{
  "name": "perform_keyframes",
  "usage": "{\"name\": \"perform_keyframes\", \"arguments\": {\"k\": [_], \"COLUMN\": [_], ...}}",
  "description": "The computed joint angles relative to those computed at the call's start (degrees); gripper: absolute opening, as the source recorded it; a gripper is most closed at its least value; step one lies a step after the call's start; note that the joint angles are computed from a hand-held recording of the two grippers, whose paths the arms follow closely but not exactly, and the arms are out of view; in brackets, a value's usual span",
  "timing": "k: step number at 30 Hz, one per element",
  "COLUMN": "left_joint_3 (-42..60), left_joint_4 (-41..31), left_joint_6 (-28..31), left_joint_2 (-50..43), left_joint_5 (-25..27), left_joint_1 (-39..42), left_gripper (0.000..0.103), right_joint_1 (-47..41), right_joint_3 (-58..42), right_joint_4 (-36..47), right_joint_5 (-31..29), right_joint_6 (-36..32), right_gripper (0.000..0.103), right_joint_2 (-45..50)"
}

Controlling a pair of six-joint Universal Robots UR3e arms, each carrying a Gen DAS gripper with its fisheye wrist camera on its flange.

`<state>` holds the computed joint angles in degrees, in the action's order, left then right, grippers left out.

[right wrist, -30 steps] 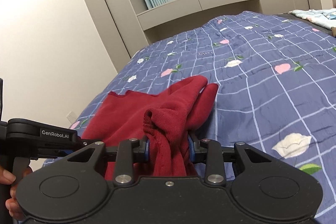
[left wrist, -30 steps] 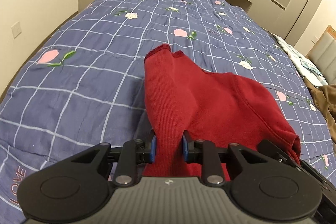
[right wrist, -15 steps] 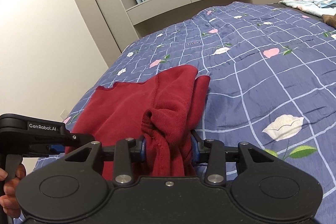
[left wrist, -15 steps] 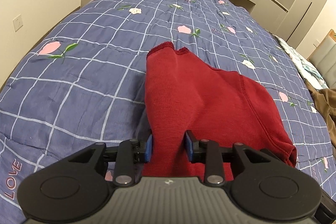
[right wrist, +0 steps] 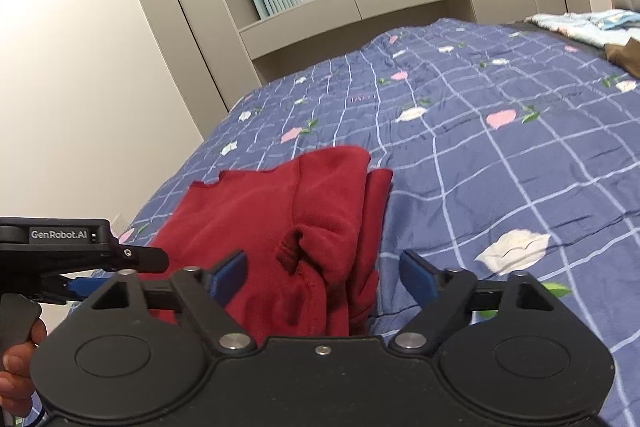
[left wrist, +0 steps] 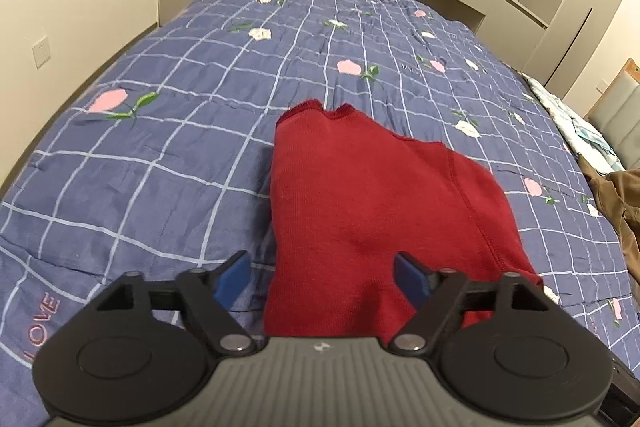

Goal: Fold small clothes

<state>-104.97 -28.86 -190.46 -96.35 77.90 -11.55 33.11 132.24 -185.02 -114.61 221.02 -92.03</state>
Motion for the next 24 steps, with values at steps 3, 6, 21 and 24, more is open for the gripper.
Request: {"name": "perform_keyframes", "arguments": {"k": [3, 6, 21, 24], "left_joint_3": [-1.13, -2.9, -16.62, -19.43], "left_joint_4": [0.01, 0.42, 1.22, 0.32], "left_joint_6": [0.05, -0.04, -0.63, -1.26], "left_joint_2": [2.35, 5.3, 25.61, 30.57], "left_joint_5": [0.82, 2.15, 7.34, 7.5], "left_joint_1": [-0.31, -0.89, -4.34, -4.45], "left_gripper": [0.095, 0.1, 0.102, 0.102], "right_joint_1": [1.06, 2.69, 20.65, 25.37], "right_joint_3": [0.27, 0.56, -3.56, -5.02], "right_joint_4": [1.16, 2.31, 15.88, 19.11], "right_joint_5": [-1.98, -4.57, -24.31, -28.7], "right_joint_6": [0.04, 0.08, 4.44, 6.1], "right_gripper": [0.096, 0.102, 0.102, 0.102], "right_joint_2": [-2.02, -4.19, -11.87, -11.6]}}
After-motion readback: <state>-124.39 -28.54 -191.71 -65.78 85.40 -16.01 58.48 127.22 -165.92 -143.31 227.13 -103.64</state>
